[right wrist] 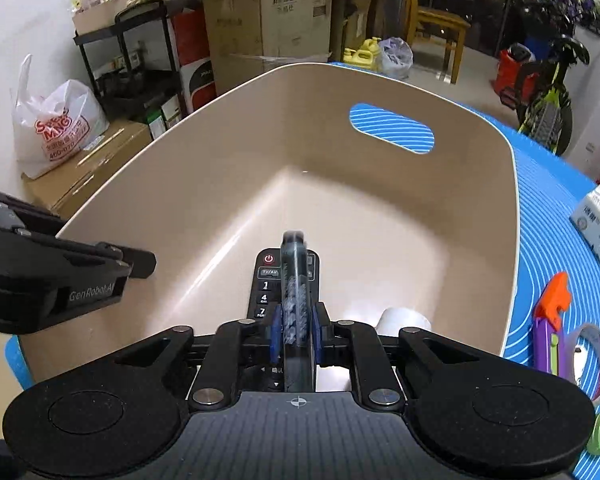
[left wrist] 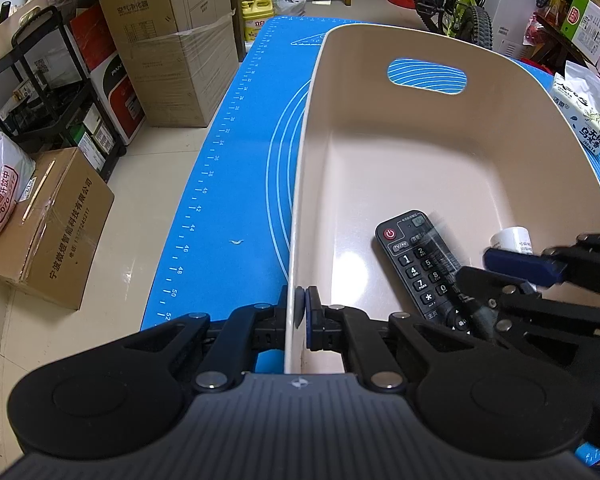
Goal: Organize rigid objects
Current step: 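Carry the black marker with the right gripper and release it into the basket, then move the right gripper to the white charger and grasp it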
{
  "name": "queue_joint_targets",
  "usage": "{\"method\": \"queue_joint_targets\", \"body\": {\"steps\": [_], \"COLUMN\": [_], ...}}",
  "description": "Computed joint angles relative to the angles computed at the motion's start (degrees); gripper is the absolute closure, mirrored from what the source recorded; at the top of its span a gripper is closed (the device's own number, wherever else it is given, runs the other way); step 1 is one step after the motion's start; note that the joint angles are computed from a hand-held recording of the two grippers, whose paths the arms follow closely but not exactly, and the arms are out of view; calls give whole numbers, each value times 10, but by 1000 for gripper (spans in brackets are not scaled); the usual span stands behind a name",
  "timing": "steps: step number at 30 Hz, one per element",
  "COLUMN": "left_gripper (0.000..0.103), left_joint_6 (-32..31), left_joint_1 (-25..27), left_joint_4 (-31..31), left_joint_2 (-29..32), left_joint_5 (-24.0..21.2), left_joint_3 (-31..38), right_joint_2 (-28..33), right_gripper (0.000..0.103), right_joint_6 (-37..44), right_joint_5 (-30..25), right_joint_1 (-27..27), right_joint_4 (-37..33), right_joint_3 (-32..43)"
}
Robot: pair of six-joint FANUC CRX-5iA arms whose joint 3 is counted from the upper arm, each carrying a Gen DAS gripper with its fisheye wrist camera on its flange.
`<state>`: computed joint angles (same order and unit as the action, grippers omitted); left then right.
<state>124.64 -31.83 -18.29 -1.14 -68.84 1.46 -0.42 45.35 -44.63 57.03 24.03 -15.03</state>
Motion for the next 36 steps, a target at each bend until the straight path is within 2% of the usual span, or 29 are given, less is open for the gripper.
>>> {"method": "queue_joint_targets", "body": {"steps": [2,3,7,14,18,23,28,36], "left_gripper": [96,96,96,96,96,96,96,96], "left_joint_6": [0,0,-1,-1,-2,-4,-4,-4], "left_joint_1": [-1,-1,-1,-1,1,3,3,3], "left_joint_4": [0,0,0,0,1,3,4,3], "left_joint_2": [1,1,0,0,0,-1,-1,-1], "left_joint_5": [-1,-1,-1,0,1,3,4,4], "left_joint_3": [2,2,2,2,0,-1,-2,-2], "right_joint_2": [-7,-16,-43,-107,-142,-182,-200,-211], "right_gripper": [45,43,39,34,33,32,32,32], "right_joint_6": [-15,-32,-72,-183,-237,-280,-285,-276], "right_joint_5": [9,21,50,85,80,44,0,-15], "right_joint_1": [-3,-4,-3,1,-3,-15,-32,-43], "right_joint_4": [2,14,49,181,245,281,253,209], "right_joint_3": [-6,-18,-49,-121,-155,-188,-201,-230]}}
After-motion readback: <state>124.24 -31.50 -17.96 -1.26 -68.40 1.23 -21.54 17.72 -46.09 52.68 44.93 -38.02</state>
